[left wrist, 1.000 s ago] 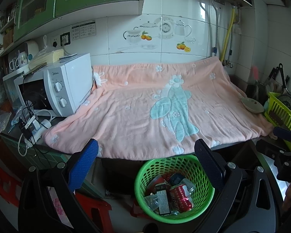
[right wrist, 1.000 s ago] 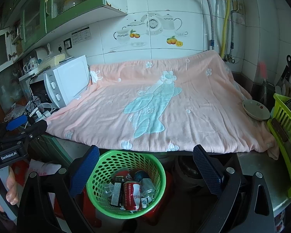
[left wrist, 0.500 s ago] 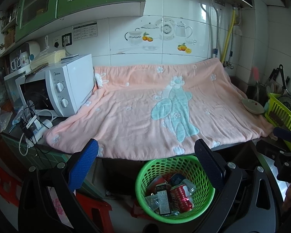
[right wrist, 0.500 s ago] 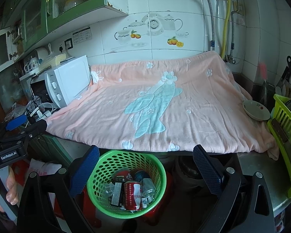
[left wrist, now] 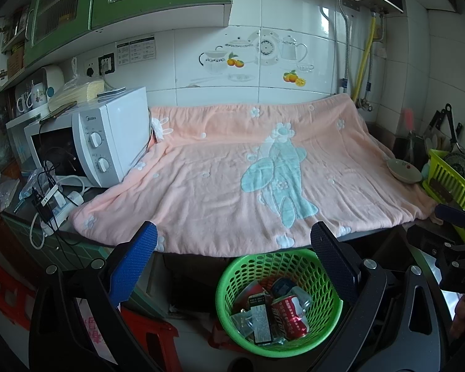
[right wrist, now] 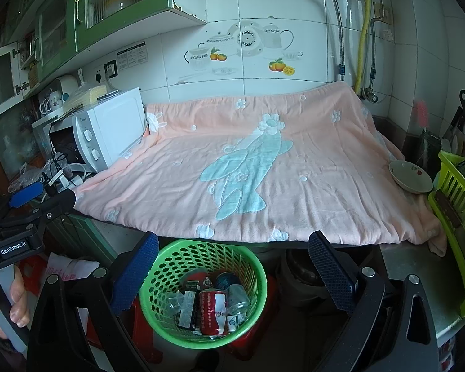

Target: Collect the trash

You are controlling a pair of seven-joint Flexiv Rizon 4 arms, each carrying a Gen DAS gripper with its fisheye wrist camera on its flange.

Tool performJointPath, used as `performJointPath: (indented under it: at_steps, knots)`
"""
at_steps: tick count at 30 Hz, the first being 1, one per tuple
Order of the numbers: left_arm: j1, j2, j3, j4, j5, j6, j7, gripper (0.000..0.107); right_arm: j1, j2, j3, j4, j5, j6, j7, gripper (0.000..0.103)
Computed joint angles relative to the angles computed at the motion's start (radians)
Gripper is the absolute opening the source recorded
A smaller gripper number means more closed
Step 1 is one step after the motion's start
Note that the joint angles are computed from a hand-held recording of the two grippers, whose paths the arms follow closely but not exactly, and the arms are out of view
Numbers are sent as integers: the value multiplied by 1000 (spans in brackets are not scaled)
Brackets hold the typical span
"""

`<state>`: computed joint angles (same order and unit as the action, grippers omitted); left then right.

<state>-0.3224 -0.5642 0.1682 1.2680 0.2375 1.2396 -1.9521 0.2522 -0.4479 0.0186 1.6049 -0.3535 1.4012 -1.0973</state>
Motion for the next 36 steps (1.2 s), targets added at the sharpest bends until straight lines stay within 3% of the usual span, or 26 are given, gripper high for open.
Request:
performJointPath:
  at_steps: [29,36]
  knots:
    - [-9,-13,6,-32,14,-13,-13,98,-6,-8,9,-11,14,1,-19,94]
    - [6,-23,-20,-43,-14,-17,20,98,-2,-9,-2,-8,11,8,-11,94]
